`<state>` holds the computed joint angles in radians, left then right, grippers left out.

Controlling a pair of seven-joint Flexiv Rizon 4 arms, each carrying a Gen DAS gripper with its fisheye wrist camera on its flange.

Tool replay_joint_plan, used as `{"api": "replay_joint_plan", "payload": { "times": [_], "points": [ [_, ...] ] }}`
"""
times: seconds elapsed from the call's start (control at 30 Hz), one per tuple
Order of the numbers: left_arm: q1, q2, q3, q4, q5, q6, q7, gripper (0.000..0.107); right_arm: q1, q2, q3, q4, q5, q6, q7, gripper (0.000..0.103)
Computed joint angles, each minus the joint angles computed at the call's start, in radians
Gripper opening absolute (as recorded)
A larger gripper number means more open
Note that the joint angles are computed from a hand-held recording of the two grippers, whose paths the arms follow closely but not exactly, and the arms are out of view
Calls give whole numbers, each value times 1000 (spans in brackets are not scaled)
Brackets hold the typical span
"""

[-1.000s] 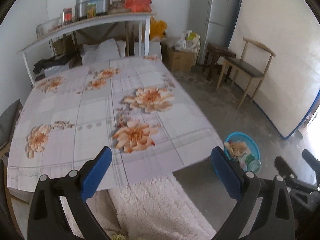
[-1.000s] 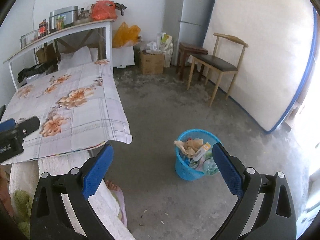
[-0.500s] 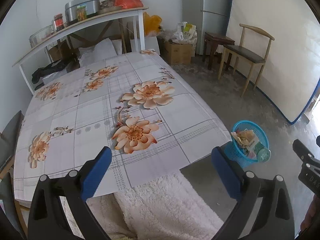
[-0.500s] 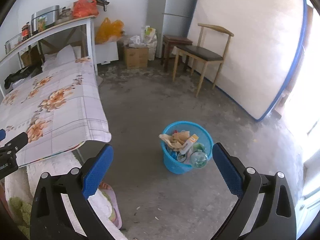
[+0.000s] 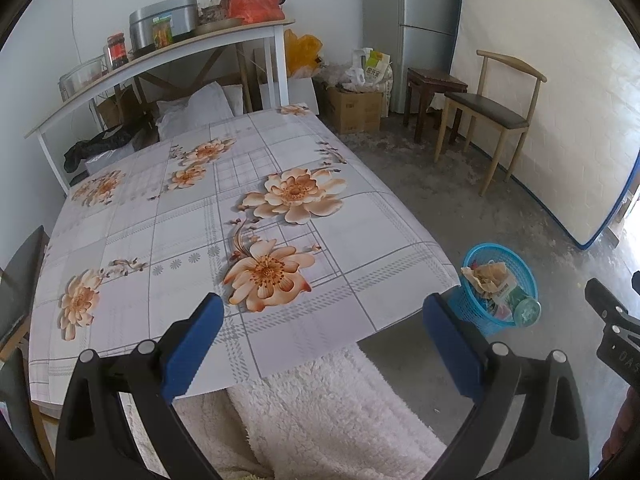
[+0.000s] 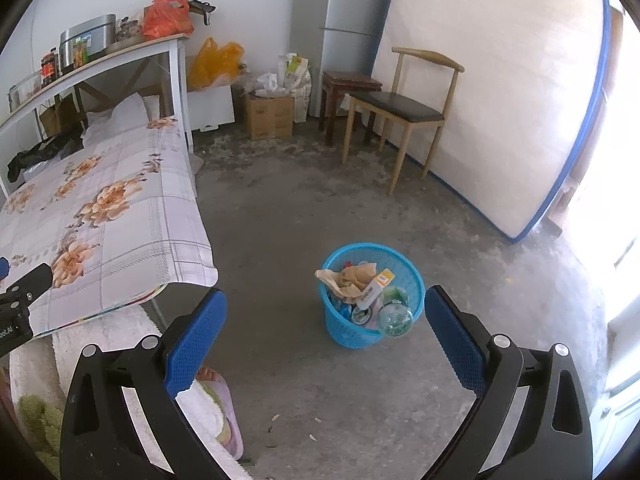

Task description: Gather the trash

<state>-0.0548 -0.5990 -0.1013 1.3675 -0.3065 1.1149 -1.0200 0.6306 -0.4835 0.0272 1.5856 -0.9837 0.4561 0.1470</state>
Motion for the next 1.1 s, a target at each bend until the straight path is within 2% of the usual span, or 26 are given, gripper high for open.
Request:
{"api": "replay_joint_plan", "payload": {
  "times": [1.1],
  "points": [
    [5, -11, 5, -19, 1, -46, -22, 97, 0, -1, -1, -2, 0, -2, -3, 95]
  ]
}}
